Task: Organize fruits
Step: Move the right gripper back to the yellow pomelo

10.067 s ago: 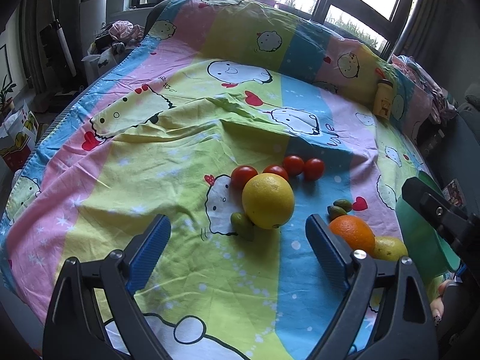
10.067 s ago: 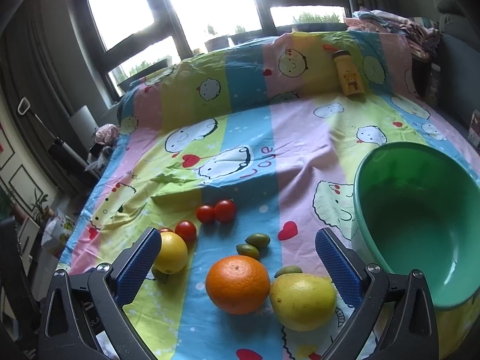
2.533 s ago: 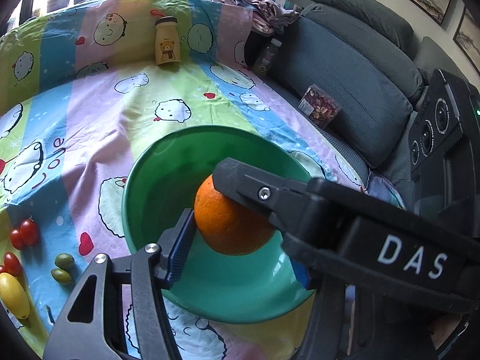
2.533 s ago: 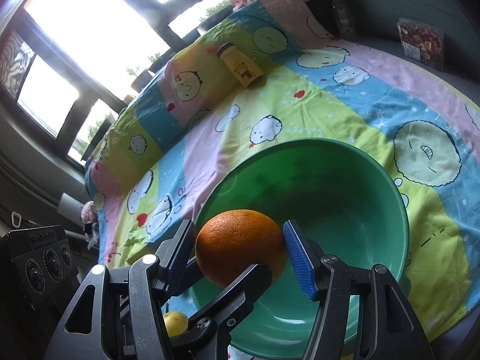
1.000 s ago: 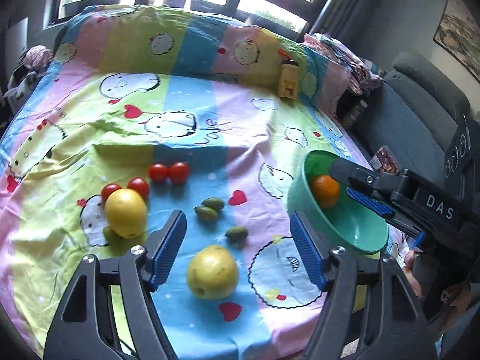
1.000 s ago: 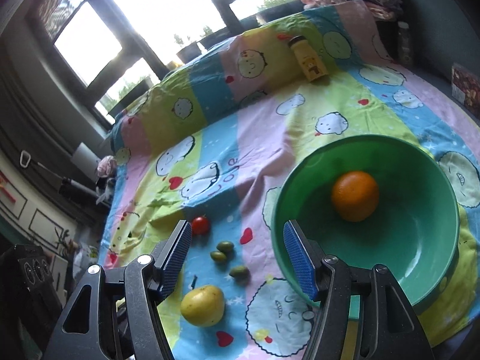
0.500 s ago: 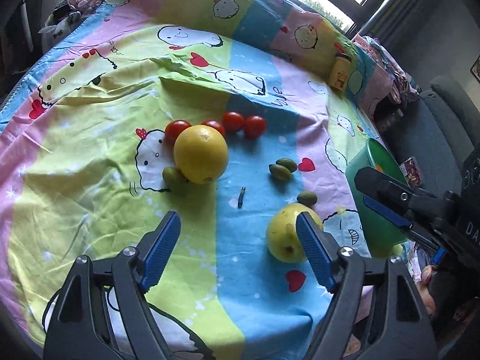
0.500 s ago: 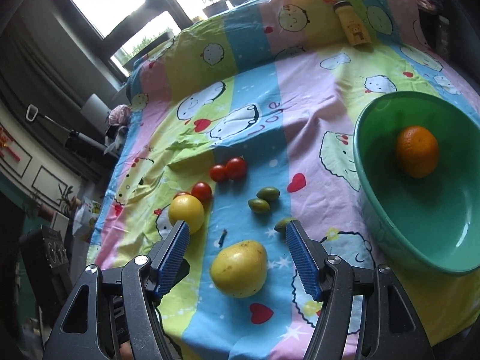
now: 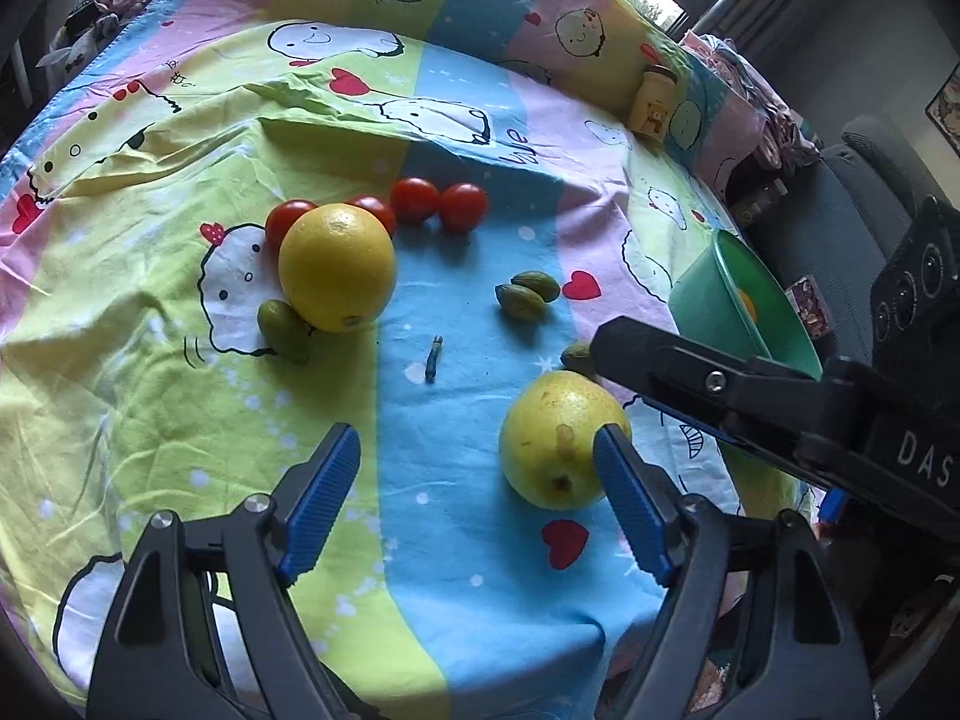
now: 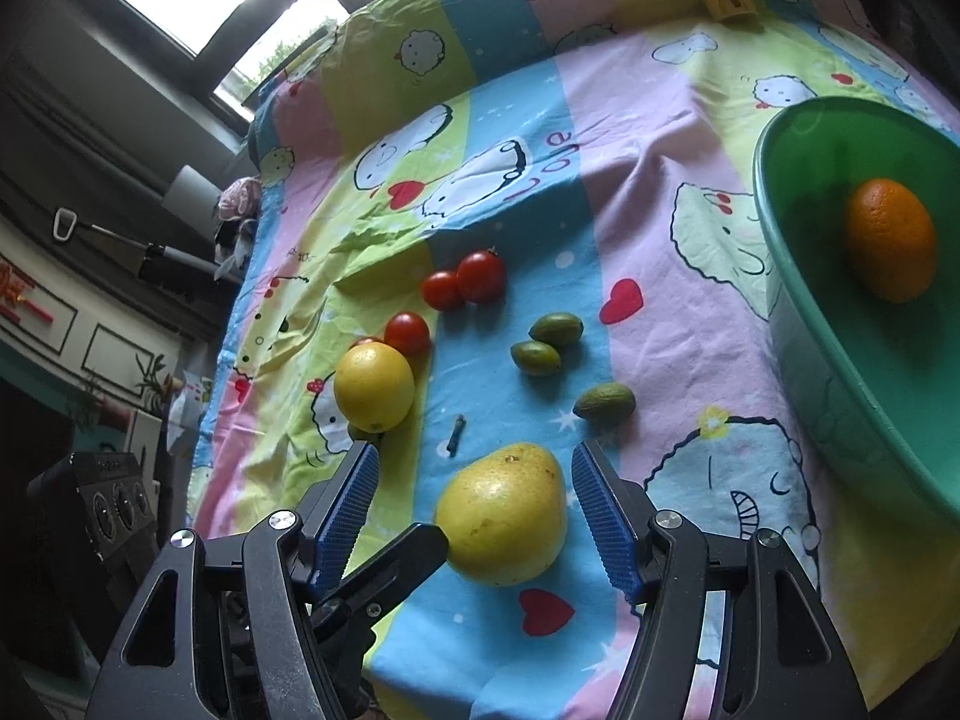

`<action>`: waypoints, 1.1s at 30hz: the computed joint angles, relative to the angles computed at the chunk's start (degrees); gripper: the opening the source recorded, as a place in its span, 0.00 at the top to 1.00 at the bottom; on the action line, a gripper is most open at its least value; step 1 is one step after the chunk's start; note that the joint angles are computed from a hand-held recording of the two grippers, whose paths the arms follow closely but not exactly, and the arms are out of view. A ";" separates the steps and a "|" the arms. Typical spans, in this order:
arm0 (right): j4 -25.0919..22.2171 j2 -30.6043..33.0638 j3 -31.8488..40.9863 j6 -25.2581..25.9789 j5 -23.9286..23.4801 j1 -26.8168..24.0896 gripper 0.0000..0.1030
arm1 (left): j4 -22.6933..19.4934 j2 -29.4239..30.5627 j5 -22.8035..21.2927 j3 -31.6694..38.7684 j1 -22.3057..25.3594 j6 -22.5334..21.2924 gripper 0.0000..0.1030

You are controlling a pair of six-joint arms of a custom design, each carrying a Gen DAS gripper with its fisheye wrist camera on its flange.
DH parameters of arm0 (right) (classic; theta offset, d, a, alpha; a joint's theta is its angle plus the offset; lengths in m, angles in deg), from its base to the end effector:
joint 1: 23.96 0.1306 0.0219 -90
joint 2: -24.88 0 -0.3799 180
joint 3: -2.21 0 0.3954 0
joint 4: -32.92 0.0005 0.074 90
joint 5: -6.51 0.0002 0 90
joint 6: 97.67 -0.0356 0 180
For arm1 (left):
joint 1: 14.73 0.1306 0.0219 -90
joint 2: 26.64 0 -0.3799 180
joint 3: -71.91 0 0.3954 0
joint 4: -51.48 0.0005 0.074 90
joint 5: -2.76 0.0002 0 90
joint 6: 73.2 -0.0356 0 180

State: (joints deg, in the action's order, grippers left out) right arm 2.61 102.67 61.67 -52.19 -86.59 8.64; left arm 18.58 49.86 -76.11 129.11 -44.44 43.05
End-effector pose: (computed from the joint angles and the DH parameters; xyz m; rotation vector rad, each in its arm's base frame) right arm 0.3271 0.2109 0.2952 0.2373 2.5219 0.6496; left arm 0.3203 -0.1913 0.2831 0.1636 2.5711 -0.6352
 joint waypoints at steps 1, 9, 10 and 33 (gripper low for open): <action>0.26 0.15 -0.02 0.01 -0.51 -0.02 0.34 | -0.14 0.01 -0.09 0.09 -0.14 -0.01 0.22; 1.19 1.50 -0.33 -0.44 -3.11 -0.24 0.34 | 0.20 -0.32 1.38 0.00 -0.67 -0.50 0.22; 1.33 1.59 -0.43 -0.53 -3.45 -0.29 0.34 | 0.08 -0.18 1.45 0.10 -0.81 -0.56 0.22; 1.45 2.32 -0.87 -1.20 -6.29 -1.75 0.34 | 1.01 2.62 3.33 1.01 -3.43 -1.07 0.24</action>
